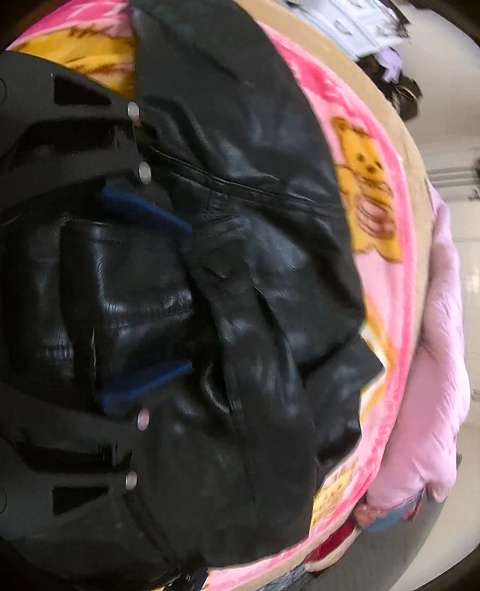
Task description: Fold large clothes
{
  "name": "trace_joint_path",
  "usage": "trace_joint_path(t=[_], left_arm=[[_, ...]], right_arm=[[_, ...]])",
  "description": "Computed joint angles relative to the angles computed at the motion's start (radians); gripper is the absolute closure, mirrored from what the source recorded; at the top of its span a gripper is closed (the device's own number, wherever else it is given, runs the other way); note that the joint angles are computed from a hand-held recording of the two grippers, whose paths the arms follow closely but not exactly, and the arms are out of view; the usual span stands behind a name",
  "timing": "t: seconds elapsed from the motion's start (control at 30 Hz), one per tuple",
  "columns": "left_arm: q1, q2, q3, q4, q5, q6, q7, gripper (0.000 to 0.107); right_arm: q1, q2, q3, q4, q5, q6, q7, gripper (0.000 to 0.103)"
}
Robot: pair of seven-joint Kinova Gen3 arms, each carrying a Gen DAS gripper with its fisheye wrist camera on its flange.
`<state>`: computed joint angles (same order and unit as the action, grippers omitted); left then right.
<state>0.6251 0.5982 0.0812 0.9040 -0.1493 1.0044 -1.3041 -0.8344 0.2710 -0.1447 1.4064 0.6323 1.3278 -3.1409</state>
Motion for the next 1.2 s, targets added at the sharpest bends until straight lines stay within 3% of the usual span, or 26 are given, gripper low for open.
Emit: trace_joint_path(t=[0.1, 0.17, 0.23, 0.3, 0.37, 0.7, 1.2], left_arm=[[-0.036, -0.058, 0.019, 0.079, 0.042, -0.061, -0.005, 0.044], [-0.035, -0.085, 0.019, 0.107, 0.037, -0.072, -0.006, 0.042], [-0.036, -0.115, 0.024, 0.142, 0.036, -0.098, -0.007, 0.036], [-0.034, -0.150, 0.023, 0.183, 0.027, -0.129, -0.001, 0.019], [-0.035, -0.173, 0.027, 0.204, 0.022, -0.146, 0.010, 0.015], [-0.062, -0.256, 0.051, 0.289, 0.012, -0.172, 0.003, 0.014], [-0.148, -0.333, 0.057, 0.387, 0.039, -0.233, -0.011, 0.014]], right_arm=[[-0.036, -0.024, -0.008, -0.002, 0.032, 0.019, -0.058, 0.023], [-0.052, -0.034, -0.026, -0.009, 0.057, 0.042, -0.090, 0.022], [-0.087, -0.027, -0.030, -0.042, 0.085, 0.094, -0.106, 0.015], [-0.120, -0.022, -0.038, -0.071, 0.117, 0.132, -0.130, 0.011], [-0.145, -0.011, -0.043, -0.100, 0.140, 0.158, -0.135, 0.007], [-0.324, 0.143, 0.029, -0.376, 0.272, 0.342, 0.001, 0.004], [-0.414, 0.329, 0.191, -0.724, 0.236, 0.342, 0.277, 0.004]])
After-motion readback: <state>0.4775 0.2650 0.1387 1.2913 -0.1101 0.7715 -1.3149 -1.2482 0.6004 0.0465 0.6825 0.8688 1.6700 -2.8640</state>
